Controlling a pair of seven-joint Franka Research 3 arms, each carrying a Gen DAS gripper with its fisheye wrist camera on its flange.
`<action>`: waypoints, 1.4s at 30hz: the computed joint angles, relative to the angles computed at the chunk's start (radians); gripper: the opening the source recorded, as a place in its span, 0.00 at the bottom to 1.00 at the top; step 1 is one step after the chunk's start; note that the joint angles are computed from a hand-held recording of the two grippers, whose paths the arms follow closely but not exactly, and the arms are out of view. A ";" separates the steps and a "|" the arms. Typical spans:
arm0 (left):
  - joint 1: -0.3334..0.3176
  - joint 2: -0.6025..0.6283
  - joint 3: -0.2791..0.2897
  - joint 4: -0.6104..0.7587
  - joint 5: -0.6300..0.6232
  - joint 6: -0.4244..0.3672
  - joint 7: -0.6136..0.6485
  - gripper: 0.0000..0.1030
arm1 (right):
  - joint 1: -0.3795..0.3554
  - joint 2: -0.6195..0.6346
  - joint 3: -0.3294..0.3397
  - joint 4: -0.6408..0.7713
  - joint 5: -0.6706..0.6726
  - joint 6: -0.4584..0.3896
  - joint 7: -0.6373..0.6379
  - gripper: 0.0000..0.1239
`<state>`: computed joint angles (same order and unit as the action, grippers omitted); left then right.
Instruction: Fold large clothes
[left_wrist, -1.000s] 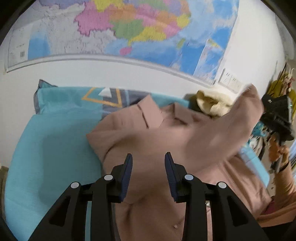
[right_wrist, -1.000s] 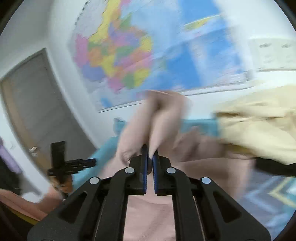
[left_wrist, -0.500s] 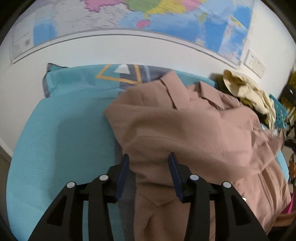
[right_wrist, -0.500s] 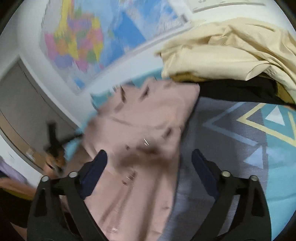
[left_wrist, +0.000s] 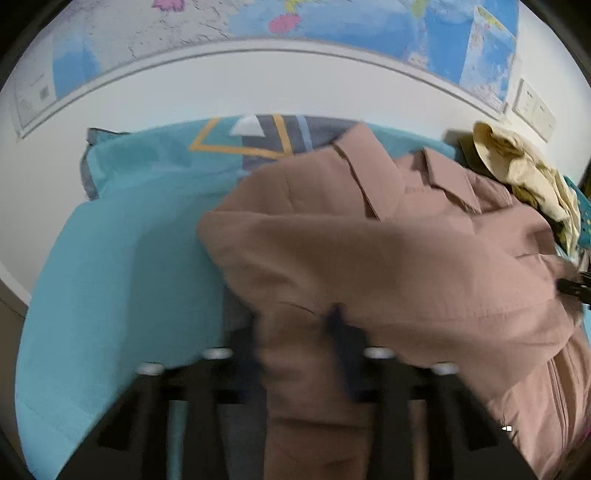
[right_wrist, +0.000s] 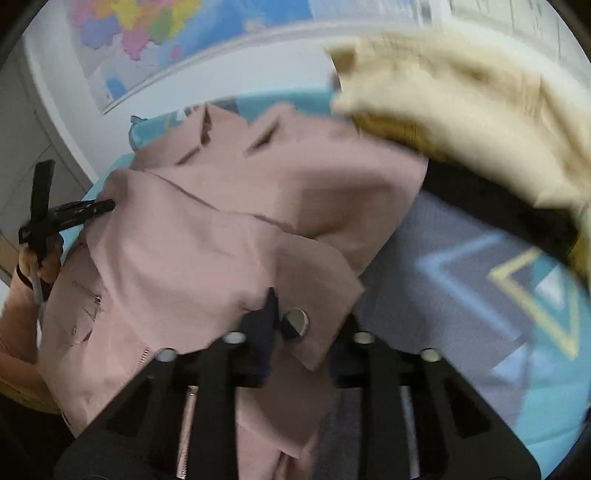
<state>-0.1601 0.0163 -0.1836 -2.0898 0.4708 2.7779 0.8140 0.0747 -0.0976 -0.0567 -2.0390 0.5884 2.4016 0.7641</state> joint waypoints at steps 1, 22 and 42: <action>0.001 -0.001 0.002 0.003 0.000 -0.003 -0.011 0.13 | 0.003 -0.024 -0.005 -0.004 0.036 0.011 -0.036 0.12; 0.055 -0.105 0.014 -0.087 0.073 0.036 -0.189 0.33 | -0.041 0.174 0.033 0.201 0.082 0.073 0.112 0.41; 0.005 -0.083 -0.022 -0.099 0.139 -0.016 -0.148 0.60 | 0.010 0.126 0.048 0.117 0.023 0.053 0.037 0.41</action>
